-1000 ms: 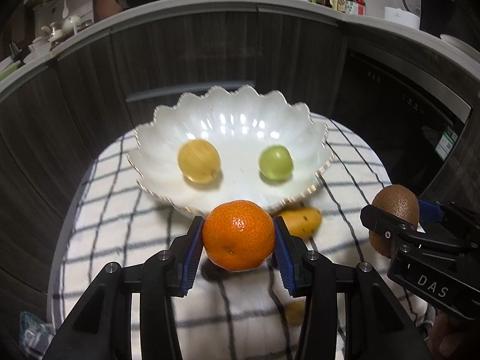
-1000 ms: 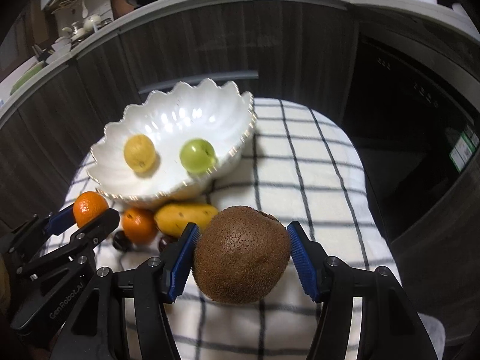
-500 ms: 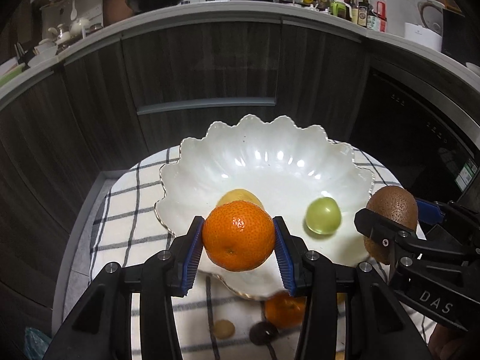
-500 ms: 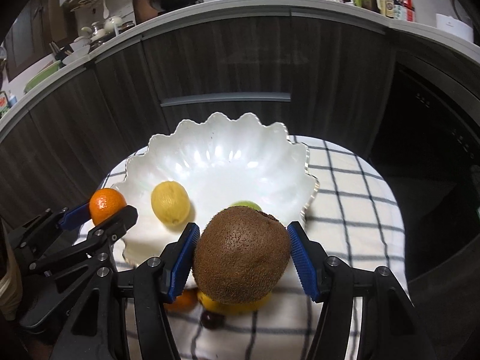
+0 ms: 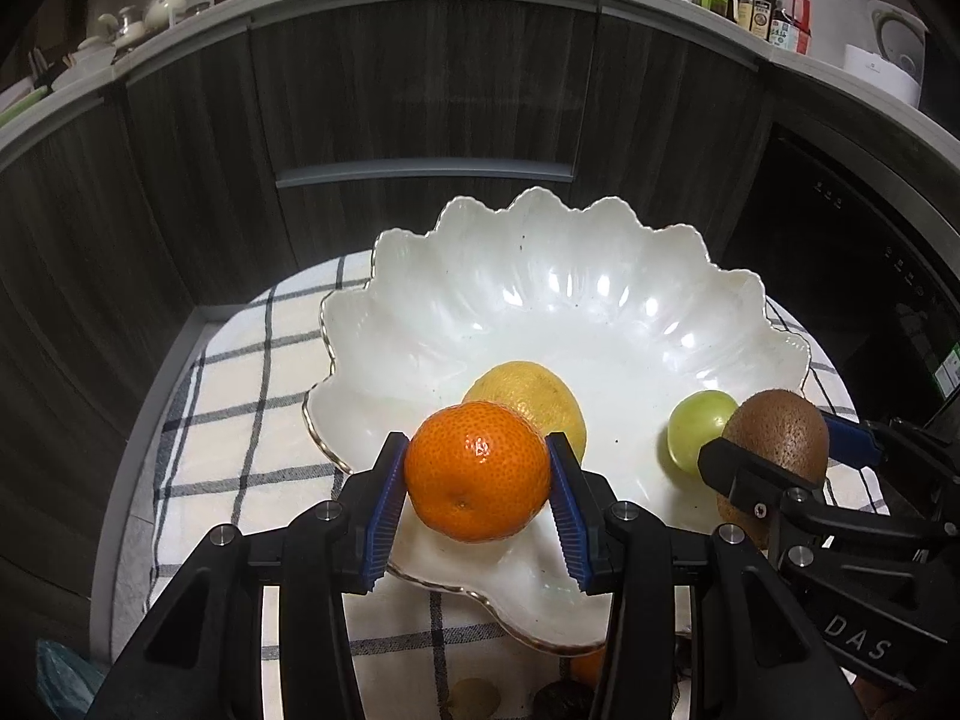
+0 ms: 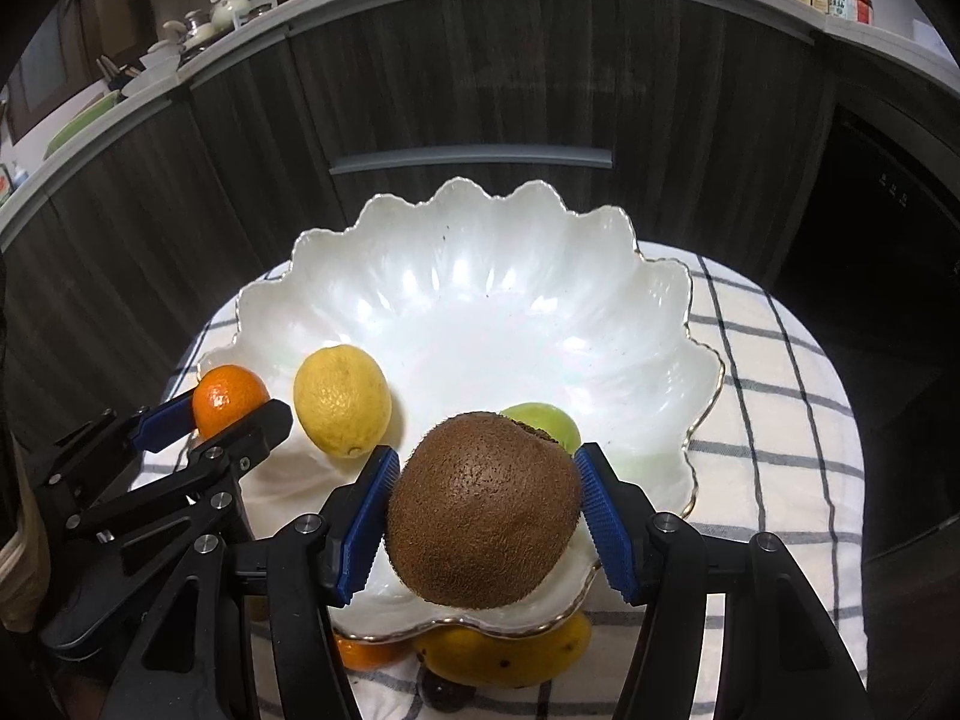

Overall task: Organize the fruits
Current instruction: 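Lower the orange and kiwi into the bowl and open both grippers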

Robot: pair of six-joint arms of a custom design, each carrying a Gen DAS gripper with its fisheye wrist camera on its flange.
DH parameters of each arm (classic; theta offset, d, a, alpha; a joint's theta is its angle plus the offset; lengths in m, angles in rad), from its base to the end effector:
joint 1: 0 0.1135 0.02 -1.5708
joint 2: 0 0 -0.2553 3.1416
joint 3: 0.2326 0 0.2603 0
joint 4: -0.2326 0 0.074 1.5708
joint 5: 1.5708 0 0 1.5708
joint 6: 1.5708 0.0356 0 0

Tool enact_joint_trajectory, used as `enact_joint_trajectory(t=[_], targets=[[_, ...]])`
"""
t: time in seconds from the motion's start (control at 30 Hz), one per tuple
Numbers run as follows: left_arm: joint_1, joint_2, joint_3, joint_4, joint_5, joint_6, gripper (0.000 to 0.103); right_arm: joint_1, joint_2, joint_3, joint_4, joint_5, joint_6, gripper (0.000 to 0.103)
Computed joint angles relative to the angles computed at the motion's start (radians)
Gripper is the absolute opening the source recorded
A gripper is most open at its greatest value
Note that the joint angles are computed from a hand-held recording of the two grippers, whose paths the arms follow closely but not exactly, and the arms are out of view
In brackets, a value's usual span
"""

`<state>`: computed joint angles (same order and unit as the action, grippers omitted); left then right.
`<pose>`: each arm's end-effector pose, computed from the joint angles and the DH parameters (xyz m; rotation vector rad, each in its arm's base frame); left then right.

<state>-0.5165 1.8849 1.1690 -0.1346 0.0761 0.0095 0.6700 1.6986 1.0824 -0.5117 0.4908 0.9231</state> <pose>0.3479 -0.2007 0.1530 0.6691 2.3504 -0.3208 0.2762 0.1974 0.1741 0.4534 2.4516 -0.0352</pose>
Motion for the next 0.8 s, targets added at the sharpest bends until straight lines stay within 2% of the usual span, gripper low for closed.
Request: enact_joint_trajectory(t=[0.23, 0.3, 0.5, 0.8], targets=[[-0.001, 0.022, 0.019, -0.02, -0.001, -0.006, 0.046, -0.015, 0.01, -0.004, -0.009, -0.026, 0.015, 0.062], [-0.001, 0.016, 0.014, -0.01, -0.007, -0.009, 0.061, -0.014, 0.007, -0.006, -0.012, -0.024, 0.015, 0.062], [0.008, -0.008, 0.006, -0.004, -0.036, -0.01, 0.076, 0.003, -0.007, 0.019, -0.08, 0.039, 0.039, 0.079], [-0.001, -0.118, -0.074, 0.03, -0.103, -0.006, 0.095, 0.045, -0.056, 0.037, -0.202, 0.126, 0.134, 0.086]])
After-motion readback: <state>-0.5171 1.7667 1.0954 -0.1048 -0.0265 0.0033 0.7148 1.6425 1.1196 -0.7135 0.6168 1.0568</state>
